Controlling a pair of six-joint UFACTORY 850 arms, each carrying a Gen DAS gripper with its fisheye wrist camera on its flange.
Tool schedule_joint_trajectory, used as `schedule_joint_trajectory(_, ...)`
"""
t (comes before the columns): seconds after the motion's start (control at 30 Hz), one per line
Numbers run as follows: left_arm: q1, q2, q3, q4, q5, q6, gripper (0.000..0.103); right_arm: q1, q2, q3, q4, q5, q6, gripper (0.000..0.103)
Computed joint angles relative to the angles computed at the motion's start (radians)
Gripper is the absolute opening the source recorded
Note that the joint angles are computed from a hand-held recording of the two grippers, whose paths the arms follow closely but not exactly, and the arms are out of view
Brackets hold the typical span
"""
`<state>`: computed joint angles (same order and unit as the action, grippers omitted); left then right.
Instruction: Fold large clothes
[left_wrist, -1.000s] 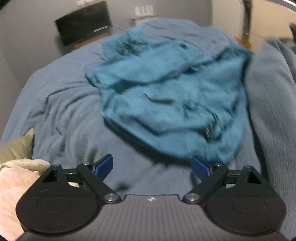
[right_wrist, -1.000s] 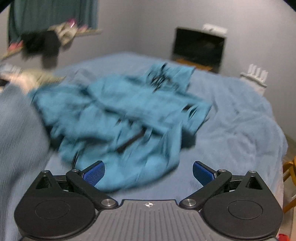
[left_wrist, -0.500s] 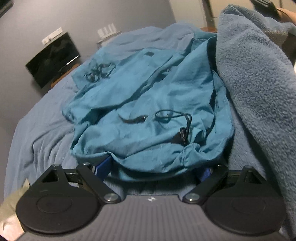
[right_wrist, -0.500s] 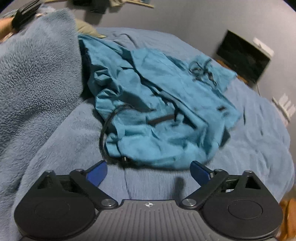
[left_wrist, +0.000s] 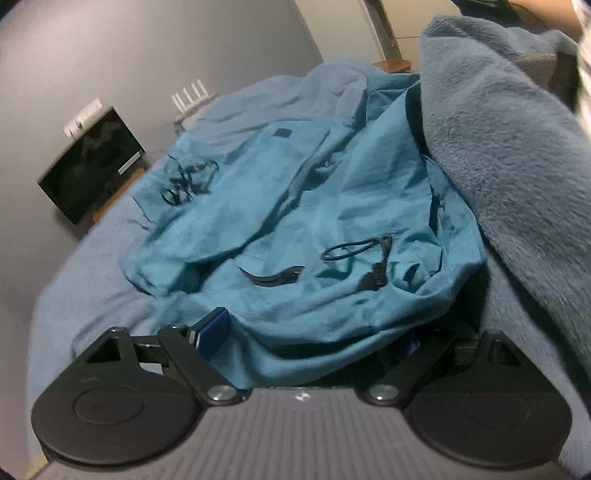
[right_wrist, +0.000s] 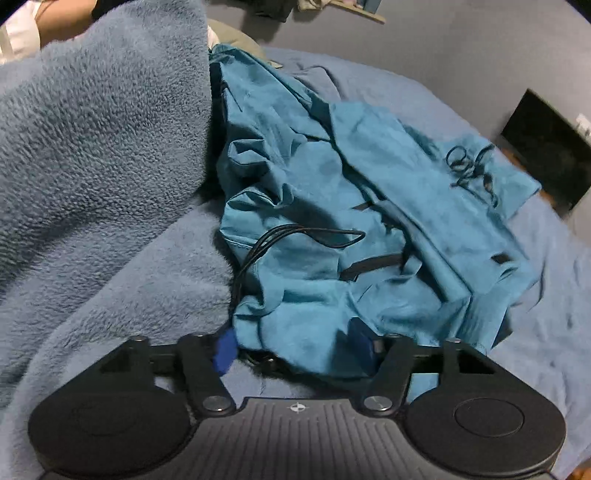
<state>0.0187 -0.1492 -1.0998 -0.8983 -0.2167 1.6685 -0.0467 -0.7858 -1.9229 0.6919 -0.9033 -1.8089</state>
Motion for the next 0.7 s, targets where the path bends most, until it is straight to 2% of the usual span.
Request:
schedule_joint_trajectory(0.1,0.000,0.030,0.012,0.148,0.020,-0.125,0.090,-0.013,0.017,0.013,0.000,0.005,-0.006,0.066)
schedule_joint_trajectory(0.17,0.004,0.037,0.011,0.104,0.012,-0.066,0.090,-0.020,0.039,0.043,0.009,0.010,-0.025,0.066)
schedule_joint_trajectory(0.23,-0.002,0.027,0.007,0.003,0.018,0.067,0.090,-0.018,0.039,0.056,0.027,0.023,-0.044,0.066)
schedule_joint_trajectory(0.3,-0.011,-0.004,-0.017,0.068,-0.013,0.041,0.086,-0.010,0.017,0.036,0.043,0.022,-0.034,0.063)
schedule_joint_trajectory(0.33,-0.014,-0.029,-0.042,0.163,-0.057,-0.019,0.080,-0.006,0.003,0.019,0.045,0.012,-0.024,0.060)
schedule_joint_trajectory(0.37,-0.016,-0.056,-0.071,0.257,-0.108,-0.095,0.061,-0.004,-0.016,-0.006,0.044,-0.003,-0.016,0.058)
schedule_joint_trajectory(0.4,-0.007,-0.086,-0.110,0.308,-0.179,-0.160,0.043,-0.003,-0.039,-0.041,0.037,-0.033,0.004,0.052)
schedule_joint_trajectory(0.43,0.009,-0.114,-0.154,0.317,-0.257,-0.220,0.040,-0.004,-0.055,-0.067,0.035,-0.059,0.026,0.046)
schedule_joint_trajectory(0.53,0.068,-0.154,-0.226,0.173,-0.362,-0.246,0.028,-0.024,-0.119,-0.182,0.066,-0.172,0.143,0.030)
schedule_joint_trajectory(0.57,0.082,-0.157,-0.235,0.116,-0.366,-0.234,0.024,-0.034,-0.134,-0.209,0.091,-0.193,0.175,0.028)
schedule_joint_trajectory(0.7,0.128,-0.173,-0.273,-0.125,-0.364,-0.165,0.022,-0.064,-0.167,-0.271,0.227,-0.204,0.264,0.023)
